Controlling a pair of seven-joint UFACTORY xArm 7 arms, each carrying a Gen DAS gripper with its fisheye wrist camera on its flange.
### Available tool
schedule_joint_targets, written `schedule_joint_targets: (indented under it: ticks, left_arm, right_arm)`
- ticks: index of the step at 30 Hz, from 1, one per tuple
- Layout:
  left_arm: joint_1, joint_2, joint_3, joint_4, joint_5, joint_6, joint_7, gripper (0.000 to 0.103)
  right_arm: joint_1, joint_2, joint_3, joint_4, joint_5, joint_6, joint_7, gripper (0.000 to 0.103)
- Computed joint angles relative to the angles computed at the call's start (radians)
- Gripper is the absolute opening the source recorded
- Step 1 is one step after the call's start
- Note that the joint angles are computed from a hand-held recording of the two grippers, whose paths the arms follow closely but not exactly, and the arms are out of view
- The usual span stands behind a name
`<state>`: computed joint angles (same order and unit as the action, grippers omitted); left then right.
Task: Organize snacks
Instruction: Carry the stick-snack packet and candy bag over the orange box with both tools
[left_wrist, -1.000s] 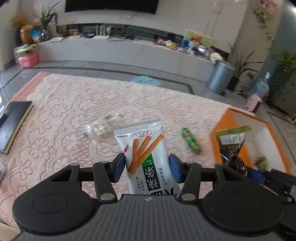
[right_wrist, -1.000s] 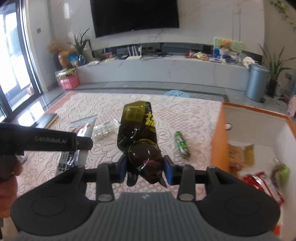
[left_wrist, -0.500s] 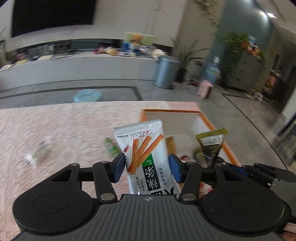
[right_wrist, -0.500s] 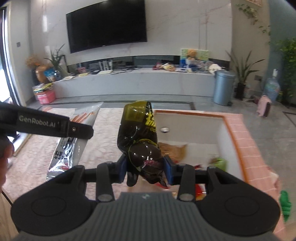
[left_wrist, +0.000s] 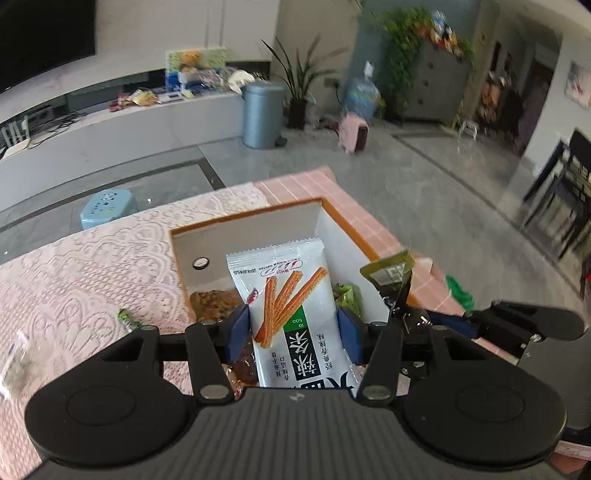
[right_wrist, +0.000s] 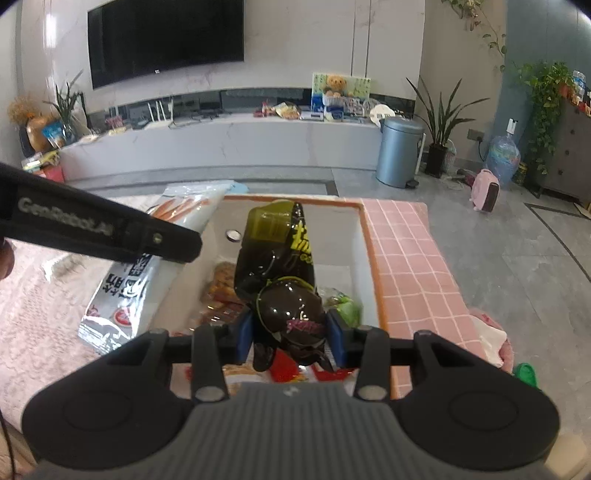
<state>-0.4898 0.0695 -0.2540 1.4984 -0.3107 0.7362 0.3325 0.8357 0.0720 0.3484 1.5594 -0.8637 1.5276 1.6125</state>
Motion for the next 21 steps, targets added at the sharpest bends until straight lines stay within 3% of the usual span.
schedule_joint_targets:
  ticks: [13, 21]
  left_arm:
    - [-0.056, 0.248, 0.010, 0.228, 0.202, 0.138, -0.048, 0.059]
    - [-0.092, 0.277, 0.028, 0.236, 0.313, 0.128, -0.046, 0.059]
  right_arm:
    - [-0.128, -0.021, -0.040, -0.110, 0.104, -0.186, -0.201, 0.040]
    - [-0.137, 0.031, -0.062, -0.084, 0.154, -0.205, -0.332, 0.042]
